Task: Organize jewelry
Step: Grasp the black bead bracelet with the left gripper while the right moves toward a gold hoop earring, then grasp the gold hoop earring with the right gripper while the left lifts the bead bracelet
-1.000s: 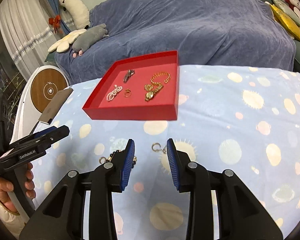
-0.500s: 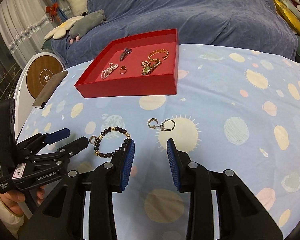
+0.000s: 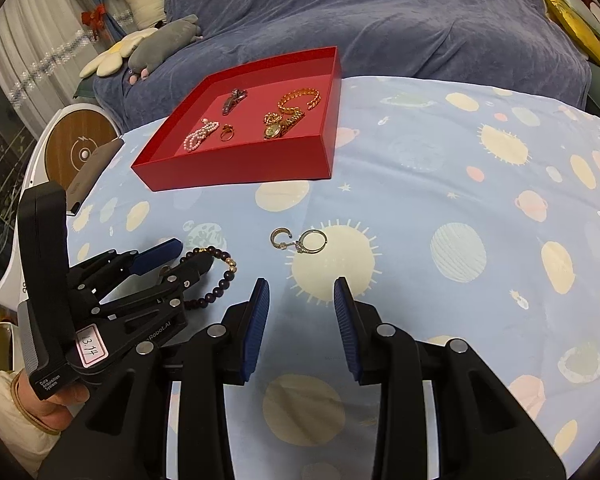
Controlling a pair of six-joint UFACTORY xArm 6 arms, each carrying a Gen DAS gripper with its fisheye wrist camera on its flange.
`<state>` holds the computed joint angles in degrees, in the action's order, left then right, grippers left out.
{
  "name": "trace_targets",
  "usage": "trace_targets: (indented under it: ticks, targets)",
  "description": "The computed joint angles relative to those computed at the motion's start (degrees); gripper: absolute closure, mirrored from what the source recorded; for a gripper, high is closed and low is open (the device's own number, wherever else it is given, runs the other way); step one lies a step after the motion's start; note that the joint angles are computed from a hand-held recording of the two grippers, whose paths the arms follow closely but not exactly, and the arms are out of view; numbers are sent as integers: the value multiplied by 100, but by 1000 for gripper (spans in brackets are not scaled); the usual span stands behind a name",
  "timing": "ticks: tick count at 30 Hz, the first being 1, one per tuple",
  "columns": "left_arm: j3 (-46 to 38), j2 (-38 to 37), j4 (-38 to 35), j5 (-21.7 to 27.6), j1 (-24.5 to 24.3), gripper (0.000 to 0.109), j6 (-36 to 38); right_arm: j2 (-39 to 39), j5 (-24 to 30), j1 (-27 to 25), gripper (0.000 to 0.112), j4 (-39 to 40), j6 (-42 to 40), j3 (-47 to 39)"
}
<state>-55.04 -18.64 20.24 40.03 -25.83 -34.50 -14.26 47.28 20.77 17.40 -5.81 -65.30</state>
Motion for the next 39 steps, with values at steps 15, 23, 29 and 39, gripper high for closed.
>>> trace_targets:
  ticks: [15,23,29,39]
  targets:
    - [4,-488,-1056,-215,222,103,579,138,-43,97,80,-49,54,-82]
    - [34,-1051,-1281,-109,482,103,754,332,-68,271,80,56,-55,-229]
    - [77,-1255,-1351,2,718,103,837,626,-198,470,82,-35,-21,-332]
    - [248,-1481,-1527,66,939,103,961,1081,-559,583,86,-560,512,-553]
